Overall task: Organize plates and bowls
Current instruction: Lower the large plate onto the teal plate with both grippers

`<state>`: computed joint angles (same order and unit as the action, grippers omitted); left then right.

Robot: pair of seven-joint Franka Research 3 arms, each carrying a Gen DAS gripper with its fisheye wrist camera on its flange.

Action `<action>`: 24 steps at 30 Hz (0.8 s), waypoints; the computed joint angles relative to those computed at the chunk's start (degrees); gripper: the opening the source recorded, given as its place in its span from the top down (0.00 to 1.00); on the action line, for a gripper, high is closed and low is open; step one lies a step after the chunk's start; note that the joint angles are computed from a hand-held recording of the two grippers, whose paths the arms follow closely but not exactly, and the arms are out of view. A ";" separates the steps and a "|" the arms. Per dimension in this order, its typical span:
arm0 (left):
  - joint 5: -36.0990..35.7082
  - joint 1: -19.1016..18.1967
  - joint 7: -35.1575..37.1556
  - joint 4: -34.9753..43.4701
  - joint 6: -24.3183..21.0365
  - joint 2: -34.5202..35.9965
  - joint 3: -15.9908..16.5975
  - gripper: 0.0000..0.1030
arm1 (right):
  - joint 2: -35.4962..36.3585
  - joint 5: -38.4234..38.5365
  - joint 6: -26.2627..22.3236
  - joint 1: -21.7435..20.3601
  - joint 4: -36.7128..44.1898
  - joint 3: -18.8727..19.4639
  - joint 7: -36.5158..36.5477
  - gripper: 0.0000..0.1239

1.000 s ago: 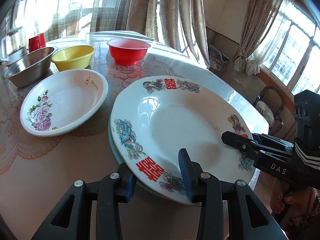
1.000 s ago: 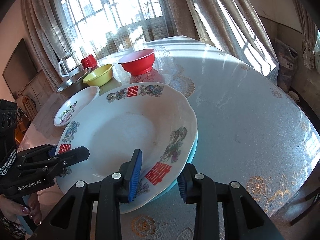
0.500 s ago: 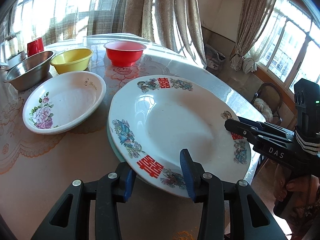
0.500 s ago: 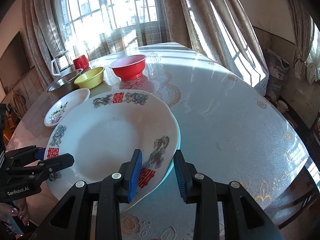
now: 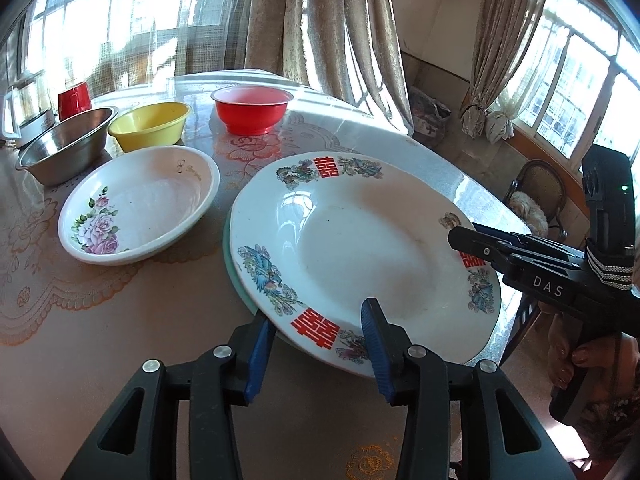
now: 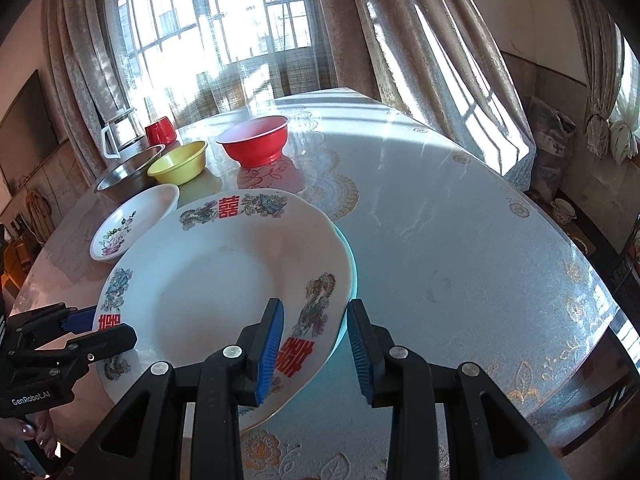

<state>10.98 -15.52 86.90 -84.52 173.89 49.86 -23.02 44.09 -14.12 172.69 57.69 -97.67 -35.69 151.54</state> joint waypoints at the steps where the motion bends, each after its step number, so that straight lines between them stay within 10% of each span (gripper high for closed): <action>1: 0.27 -1.03 -0.54 0.82 -0.30 0.17 1.26 0.57 | 0.09 0.08 -0.12 -0.14 0.17 0.14 -0.08 0.73; 11: 1.72 -3.64 -2.14 5.13 -1.42 2.11 4.64 0.56 | 0.73 -0.16 -0.80 0.11 0.72 -0.13 0.85 0.76; 24: 4.49 -3.42 -8.09 -3.95 5.65 -2.82 7.13 0.18 | -0.06 -0.98 -1.34 -0.51 0.55 1.15 2.33 0.75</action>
